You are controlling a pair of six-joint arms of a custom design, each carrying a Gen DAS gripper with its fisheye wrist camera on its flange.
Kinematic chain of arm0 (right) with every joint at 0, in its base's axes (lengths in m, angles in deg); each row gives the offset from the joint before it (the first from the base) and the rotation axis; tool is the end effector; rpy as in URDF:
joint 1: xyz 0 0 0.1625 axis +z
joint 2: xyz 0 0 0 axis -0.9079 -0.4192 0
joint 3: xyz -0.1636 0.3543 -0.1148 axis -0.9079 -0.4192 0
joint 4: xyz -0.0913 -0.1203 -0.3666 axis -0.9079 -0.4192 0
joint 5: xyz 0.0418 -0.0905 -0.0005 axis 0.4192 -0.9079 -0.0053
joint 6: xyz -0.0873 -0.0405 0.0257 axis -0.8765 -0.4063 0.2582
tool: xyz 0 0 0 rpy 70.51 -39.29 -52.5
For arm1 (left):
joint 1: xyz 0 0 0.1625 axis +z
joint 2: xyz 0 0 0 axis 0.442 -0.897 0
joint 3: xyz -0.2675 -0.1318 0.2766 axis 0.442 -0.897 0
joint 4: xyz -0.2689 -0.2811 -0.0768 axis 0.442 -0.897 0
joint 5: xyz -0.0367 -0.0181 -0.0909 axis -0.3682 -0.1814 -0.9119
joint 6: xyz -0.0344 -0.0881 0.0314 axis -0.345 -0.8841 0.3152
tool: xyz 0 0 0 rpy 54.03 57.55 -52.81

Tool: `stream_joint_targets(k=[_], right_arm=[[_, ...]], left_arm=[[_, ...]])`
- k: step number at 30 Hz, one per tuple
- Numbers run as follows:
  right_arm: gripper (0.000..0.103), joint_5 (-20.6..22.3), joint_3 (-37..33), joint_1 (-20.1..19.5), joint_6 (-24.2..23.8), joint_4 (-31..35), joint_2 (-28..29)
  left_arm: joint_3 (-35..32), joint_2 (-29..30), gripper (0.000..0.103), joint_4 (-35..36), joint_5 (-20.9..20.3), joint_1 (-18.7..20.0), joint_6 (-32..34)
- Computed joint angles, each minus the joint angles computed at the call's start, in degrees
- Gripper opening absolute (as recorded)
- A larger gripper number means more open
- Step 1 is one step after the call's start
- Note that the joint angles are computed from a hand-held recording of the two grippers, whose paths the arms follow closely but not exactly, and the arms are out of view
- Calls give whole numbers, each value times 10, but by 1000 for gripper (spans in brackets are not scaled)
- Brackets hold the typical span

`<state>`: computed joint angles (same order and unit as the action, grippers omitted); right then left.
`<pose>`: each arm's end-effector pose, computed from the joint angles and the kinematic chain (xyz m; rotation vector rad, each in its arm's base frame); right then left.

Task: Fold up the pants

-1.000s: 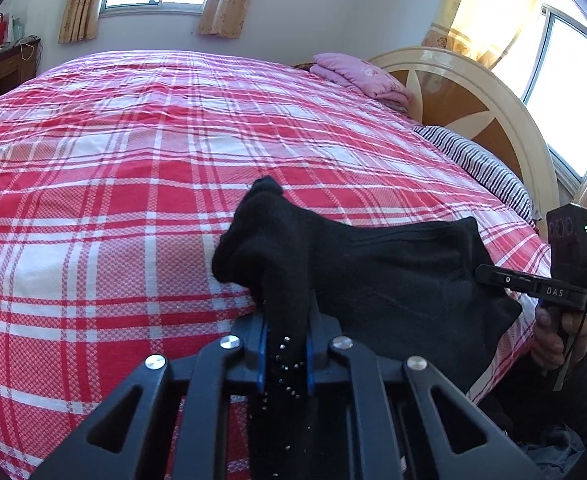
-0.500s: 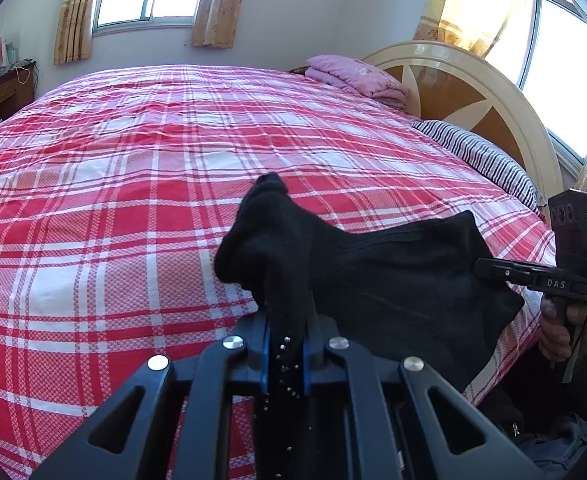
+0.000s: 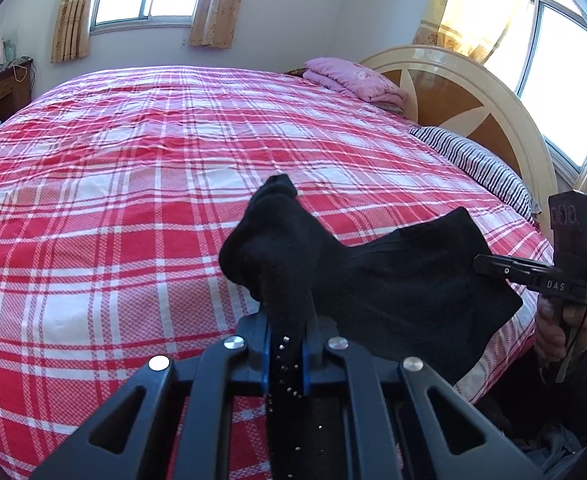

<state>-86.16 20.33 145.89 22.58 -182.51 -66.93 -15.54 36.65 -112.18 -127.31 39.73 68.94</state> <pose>0.0129 -0.6256 0.1852 0.2563 -2.5026 1.0268 -0.2039 -0.8390 -0.0421 1.0564 2.6549 -0.6463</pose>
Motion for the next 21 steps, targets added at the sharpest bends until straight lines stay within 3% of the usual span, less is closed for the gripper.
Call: stream_joint_targets(k=[10, 21], right_arm=[[27, -25, -105, 46, -30, 75, 47], [27, -47, -293, 105, -52, 199, 170]], left_arm=[[-1, -16, 11, -21, 18, 5, 14], [-7, -39, 11, -56, 50, 29, 9]])
